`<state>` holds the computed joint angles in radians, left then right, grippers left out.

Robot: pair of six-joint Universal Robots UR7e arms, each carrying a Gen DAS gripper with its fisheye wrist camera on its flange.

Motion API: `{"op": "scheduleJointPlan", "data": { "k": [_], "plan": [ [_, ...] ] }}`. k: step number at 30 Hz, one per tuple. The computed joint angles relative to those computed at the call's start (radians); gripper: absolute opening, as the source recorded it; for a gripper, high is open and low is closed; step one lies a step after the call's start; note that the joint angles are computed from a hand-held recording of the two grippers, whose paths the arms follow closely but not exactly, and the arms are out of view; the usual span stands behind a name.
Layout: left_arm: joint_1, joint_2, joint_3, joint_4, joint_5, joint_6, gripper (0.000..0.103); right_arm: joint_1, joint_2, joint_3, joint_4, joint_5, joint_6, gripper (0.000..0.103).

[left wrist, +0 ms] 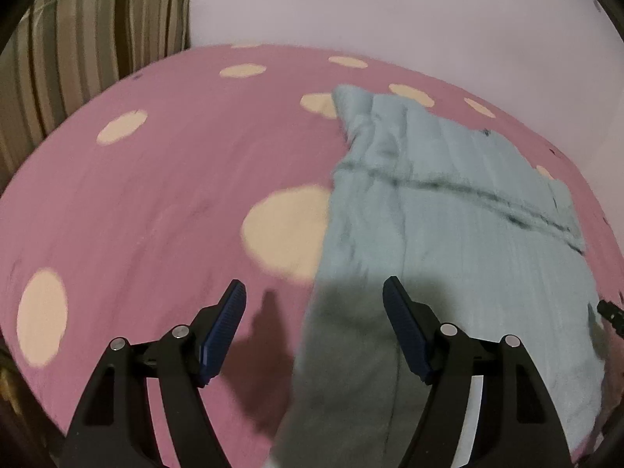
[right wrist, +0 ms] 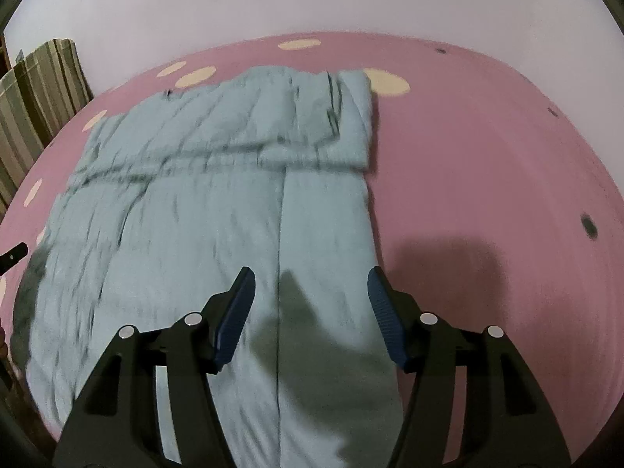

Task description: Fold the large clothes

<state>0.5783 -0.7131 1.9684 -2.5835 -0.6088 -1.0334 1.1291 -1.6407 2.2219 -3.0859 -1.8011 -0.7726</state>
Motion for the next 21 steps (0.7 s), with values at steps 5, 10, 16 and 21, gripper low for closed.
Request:
{"op": "scheduleJointPlan", "data": {
  "k": [5, 10, 16, 21],
  "plan": [
    [-0.053, -0.047, 0.096, 0.034, -0.027, -0.112, 0.072, -0.070, -0.103, 0.104, 0.004, 0.035, -0.049, 0.066],
    [-0.088, -0.070, 0.177, -0.031, -0.083, -0.159, 0.072, -0.131, -0.176, 0.165, 0.010, 0.069, -0.084, 0.067],
    [-0.115, -0.073, 0.224, -0.102, -0.125, -0.141, 0.072, -0.169, -0.221, 0.198, 0.026, 0.104, -0.102, 0.069],
    [-0.121, -0.063, 0.233, -0.149, -0.149, -0.103, 0.072, -0.189, -0.236, 0.218, 0.015, 0.124, -0.116, 0.071]
  ]
}}
